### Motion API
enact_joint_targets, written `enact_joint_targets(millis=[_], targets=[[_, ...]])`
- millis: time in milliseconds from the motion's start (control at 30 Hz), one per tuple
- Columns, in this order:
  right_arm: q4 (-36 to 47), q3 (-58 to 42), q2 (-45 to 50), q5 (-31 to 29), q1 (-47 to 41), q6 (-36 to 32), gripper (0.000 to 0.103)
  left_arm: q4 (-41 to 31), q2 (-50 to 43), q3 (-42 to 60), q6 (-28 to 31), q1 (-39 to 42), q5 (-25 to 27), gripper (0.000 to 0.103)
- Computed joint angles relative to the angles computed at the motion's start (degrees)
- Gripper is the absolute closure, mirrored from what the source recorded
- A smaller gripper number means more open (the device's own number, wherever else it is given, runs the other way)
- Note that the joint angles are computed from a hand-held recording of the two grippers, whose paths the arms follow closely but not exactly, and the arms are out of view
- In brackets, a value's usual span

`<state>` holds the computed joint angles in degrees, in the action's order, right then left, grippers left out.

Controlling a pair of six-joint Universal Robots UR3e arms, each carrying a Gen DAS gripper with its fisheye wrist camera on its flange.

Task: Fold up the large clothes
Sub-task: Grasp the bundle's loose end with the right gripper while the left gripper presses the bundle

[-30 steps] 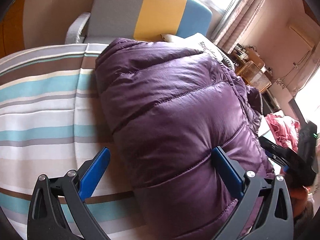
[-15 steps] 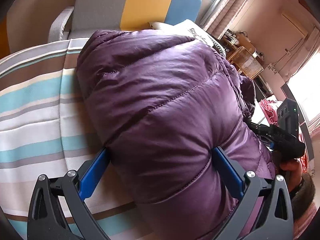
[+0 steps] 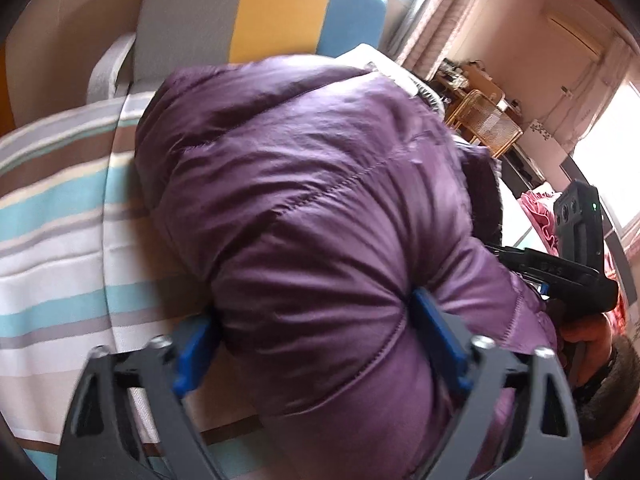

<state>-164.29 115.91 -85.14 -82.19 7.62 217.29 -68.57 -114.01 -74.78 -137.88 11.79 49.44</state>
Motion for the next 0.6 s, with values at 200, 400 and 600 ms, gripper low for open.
enact_joint_targets(millis=[200,400,600], targets=[[-4.1,1.1,-1.1,-7.4,4.9,2.4,0.081,6.7,8.3,-9.9,2.6,1.5,-2.5,0.051],[-6.4,4.6,-5.0,-9.9,7.5,4.7,0.081,5.6,14.8,-15.2,5.0,4.0,-5.2,0.056],[-7.8,5.8,-7.8,-14.6,12.9,8.0,0.082,-1.7,23.3,-20.6,12.1,9.8,-10.4,0.058]])
